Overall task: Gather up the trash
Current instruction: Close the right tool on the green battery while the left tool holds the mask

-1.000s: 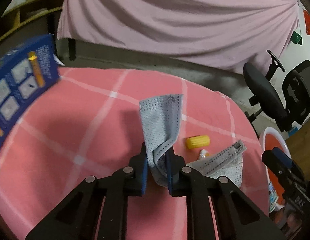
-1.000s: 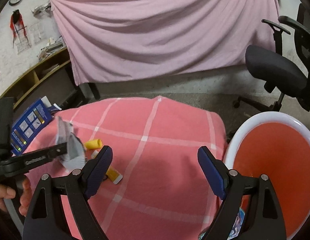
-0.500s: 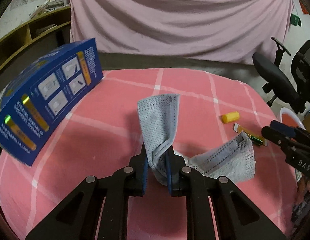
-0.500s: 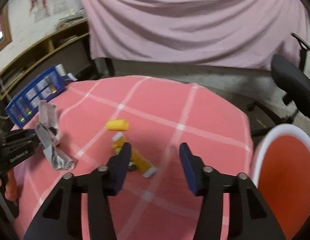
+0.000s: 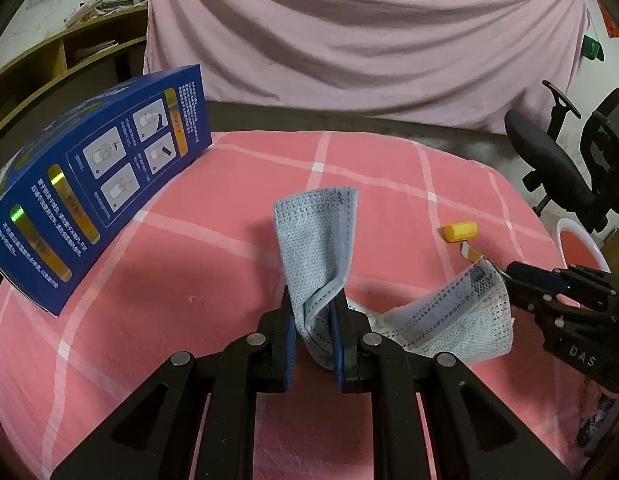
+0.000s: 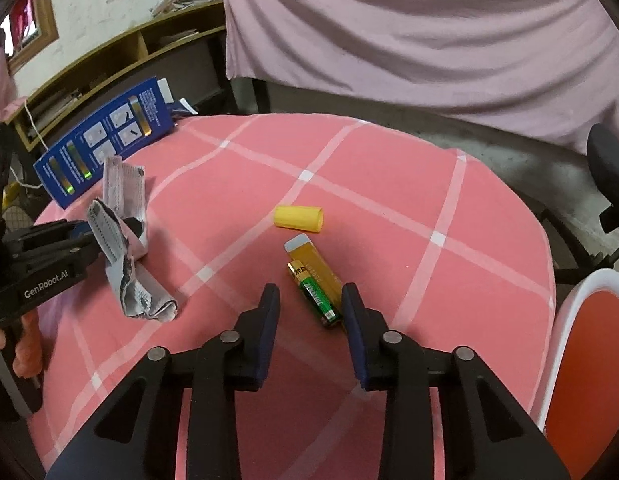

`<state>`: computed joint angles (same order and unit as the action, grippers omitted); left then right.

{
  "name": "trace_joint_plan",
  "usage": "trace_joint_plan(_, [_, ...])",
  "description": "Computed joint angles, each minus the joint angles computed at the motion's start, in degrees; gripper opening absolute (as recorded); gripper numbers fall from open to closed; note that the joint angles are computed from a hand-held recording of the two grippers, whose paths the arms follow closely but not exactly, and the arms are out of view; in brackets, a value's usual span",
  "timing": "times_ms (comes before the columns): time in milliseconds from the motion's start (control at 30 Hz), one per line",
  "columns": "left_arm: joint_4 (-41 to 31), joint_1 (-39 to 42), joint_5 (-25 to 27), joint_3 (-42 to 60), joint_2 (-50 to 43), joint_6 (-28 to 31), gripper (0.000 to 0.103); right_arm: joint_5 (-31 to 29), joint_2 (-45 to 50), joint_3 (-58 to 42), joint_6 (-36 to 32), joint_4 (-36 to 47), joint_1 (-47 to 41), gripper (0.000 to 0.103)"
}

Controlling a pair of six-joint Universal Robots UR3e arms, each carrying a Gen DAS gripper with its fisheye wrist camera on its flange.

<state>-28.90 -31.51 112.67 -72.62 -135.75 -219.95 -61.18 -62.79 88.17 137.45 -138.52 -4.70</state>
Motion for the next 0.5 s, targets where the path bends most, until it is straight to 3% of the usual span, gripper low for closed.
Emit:
trace_joint_plan(233, [7.27,-0.55,0.1,-5.49,2.15,-0.51,0.012,1.52,-2.76,4.35,-1.84,-2.84,-0.55,0.008])
trace_joint_plan(500, [15.98,-6.87,12.07,-7.2,1.9,1.24,0.011,10.5,-10.16,17.13,0.14,-15.77,-6.1,0.008])
